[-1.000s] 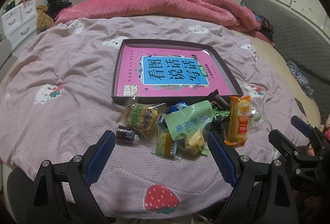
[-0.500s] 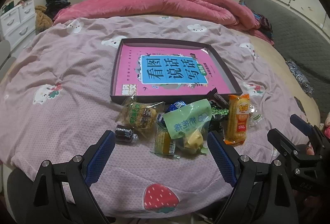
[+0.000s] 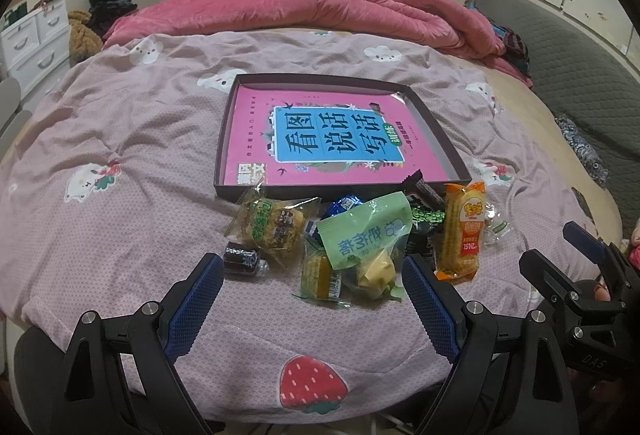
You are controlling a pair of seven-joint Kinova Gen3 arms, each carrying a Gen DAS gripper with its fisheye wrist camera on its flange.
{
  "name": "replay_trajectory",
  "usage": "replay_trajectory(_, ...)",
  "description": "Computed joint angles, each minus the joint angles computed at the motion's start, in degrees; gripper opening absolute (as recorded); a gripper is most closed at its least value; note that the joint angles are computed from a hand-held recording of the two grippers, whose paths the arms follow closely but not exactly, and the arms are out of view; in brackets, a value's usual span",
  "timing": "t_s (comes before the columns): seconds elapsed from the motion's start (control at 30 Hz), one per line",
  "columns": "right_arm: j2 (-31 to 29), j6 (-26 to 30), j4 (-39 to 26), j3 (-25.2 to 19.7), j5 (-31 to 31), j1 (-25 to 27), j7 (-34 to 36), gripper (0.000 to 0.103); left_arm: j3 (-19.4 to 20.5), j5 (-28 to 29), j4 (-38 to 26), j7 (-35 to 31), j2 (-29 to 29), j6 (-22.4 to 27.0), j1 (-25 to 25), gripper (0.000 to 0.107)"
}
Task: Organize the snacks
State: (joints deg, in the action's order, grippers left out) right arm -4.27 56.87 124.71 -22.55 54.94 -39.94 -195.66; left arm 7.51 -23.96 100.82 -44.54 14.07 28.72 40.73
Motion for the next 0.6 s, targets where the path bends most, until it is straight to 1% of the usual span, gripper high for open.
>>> replay_trajectory(0.23, 0.0, -0.9, 0.2, 0.3, -0.2, 0.3, 0.1, 0.102, 0.2, 0.5, -0.2, -0.6, 0.2, 0.2, -0.3, 0.091)
replay_trajectory(0.6, -0.6, -3.4, 1.0, 1.2, -1.4, 2.2, 0.3, 0.102, 0.0, 2.7, -0.7, -2.1, 1.2, 0.2, -1.4, 0.091)
